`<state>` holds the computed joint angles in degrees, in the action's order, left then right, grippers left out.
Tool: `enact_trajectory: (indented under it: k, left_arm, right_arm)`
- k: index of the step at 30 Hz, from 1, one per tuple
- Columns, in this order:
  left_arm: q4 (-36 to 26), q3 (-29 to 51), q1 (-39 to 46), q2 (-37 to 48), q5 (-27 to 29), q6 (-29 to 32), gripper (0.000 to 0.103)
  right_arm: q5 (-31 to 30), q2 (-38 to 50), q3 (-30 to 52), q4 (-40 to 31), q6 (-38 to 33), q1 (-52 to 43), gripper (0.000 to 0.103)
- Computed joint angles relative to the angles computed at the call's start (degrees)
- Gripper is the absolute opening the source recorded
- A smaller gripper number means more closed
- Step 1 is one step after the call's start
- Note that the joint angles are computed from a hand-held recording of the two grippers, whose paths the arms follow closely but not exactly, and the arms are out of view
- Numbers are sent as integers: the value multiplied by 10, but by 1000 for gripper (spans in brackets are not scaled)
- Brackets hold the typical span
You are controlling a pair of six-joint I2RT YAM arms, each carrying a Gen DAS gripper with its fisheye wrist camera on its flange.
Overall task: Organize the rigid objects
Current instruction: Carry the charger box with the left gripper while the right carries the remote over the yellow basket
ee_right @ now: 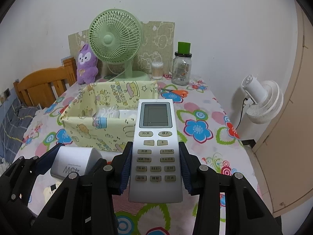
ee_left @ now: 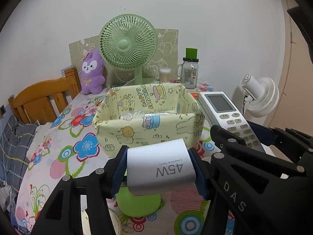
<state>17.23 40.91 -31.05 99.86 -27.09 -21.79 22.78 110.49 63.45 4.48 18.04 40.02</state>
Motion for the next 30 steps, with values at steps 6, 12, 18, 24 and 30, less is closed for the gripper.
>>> enact_trajectory:
  k: [6, 12, 18, 24, 30]
  left_arm:
    - [-21, 24, 7, -14, 8, 9, 63]
    - [-27, 42, 18, -16, 16, 22, 63]
    - [-37, 66, 33, -9, 28, 34, 63]
    - [-41, 92, 52, 10, 43, 37, 63]
    - [-51, 123, 77, 35, 64, 39, 63]
  right_arm:
    - [3, -10, 25, -20, -7, -6, 47]
    - [7, -8, 49, -33, -11, -11, 47]
    - [11, 4, 79, -43, -14, -15, 47]
    - [2, 29, 120, -59, -17, -23, 47]
    - [-6, 69, 177, -79, -16, -30, 47]
